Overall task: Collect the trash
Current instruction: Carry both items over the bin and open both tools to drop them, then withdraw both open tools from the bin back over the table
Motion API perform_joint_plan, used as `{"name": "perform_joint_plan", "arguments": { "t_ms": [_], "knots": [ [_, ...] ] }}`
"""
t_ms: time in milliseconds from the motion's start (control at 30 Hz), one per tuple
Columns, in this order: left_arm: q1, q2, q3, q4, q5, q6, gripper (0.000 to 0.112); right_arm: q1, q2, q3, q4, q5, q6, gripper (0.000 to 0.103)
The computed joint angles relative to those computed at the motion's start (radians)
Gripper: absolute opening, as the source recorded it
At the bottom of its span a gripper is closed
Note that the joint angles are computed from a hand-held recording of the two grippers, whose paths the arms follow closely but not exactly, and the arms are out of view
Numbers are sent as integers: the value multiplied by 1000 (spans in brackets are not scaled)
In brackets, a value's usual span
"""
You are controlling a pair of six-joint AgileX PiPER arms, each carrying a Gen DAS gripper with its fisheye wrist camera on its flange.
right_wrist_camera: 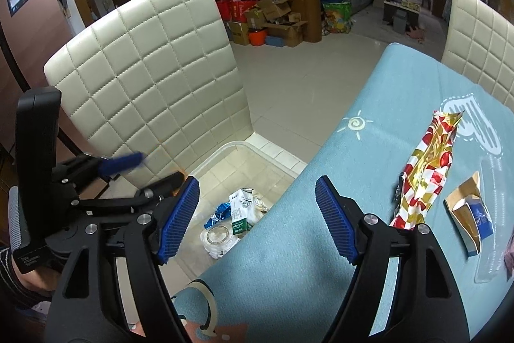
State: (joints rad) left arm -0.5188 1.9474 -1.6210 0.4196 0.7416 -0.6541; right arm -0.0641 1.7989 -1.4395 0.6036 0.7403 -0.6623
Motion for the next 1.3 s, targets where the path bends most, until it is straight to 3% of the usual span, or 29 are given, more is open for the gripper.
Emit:
{"name": "perform_joint_plan", "arguments": {
  "t_ms": [67,367,633,1000,1067,1133,1300],
  "knots": [
    [-7,-22,31,43,-26,-53,81,-3,-5,6,1,0,-3,75],
    [-20,-53,49,49,4,-64,81,-27,-44,41,0,9,16,77],
    [-68,-99,75,85,24,-115,81,-64,-148,141,22,-16,-29,85],
    [-218,-65,-31,107,93,-127,81,-257,-288,287,7,-30,-83,86],
    [-247,-47,-64,114,102,-126,81,-320,-297,297,29,-13,-121,82],
    [-284,-19,-112,129,118,-120,81,-374,-302,300,26,0,-148,67],
    [-355,69,-263,134,157,-72,81,-484,-297,295,36,24,-217,57]
  ]
}}
